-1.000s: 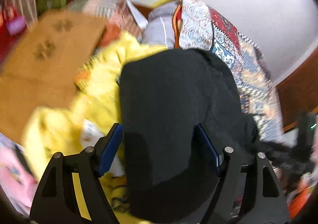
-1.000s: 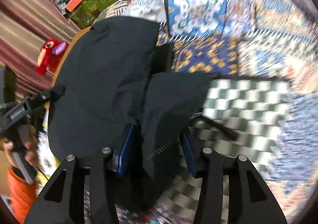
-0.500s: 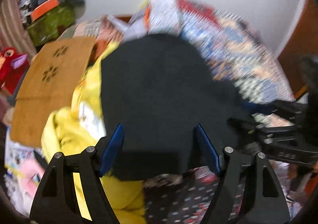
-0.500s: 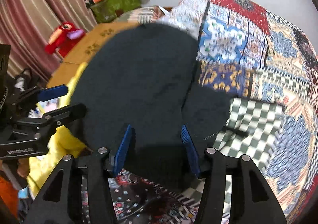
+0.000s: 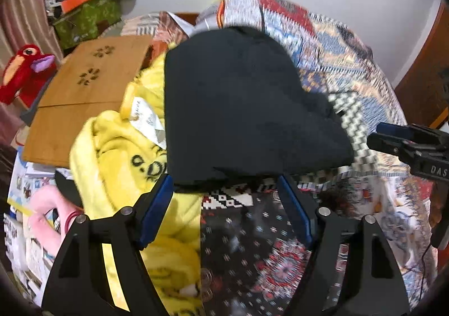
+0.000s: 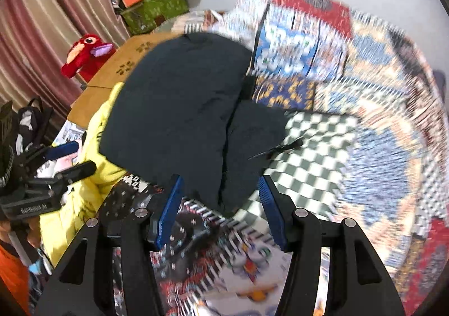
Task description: Fold large clothes
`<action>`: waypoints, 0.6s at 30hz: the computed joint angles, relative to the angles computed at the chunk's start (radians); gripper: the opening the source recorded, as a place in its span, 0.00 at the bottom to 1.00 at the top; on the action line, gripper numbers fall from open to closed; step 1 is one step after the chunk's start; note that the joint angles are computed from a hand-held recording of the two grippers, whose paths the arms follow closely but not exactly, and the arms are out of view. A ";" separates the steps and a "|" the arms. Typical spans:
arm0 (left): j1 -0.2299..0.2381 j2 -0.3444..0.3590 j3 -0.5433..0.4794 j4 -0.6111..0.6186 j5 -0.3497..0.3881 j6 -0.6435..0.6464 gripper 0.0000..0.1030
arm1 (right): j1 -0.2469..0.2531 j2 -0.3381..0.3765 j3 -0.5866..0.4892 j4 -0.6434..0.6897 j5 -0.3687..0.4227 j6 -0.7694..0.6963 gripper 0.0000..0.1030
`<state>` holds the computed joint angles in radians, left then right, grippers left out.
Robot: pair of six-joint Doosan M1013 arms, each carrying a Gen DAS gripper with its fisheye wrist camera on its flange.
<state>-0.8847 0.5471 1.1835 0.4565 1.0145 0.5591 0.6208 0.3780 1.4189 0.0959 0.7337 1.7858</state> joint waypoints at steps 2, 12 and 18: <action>-0.028 -0.030 0.011 0.073 -0.005 -0.062 0.74 | 0.008 -0.040 0.029 -0.043 -0.044 0.025 0.51; -0.201 -0.133 0.017 0.497 0.027 -0.311 0.74 | 0.083 -0.285 0.198 -0.419 -0.342 0.359 0.51; -0.336 -0.151 0.010 0.809 0.160 -0.431 0.74 | 0.152 -0.394 0.285 -0.944 -0.435 0.871 0.53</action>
<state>-1.2203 0.3965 1.1932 1.2656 1.1744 0.1283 0.7723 -0.0157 1.7044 -0.8485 0.2982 2.6567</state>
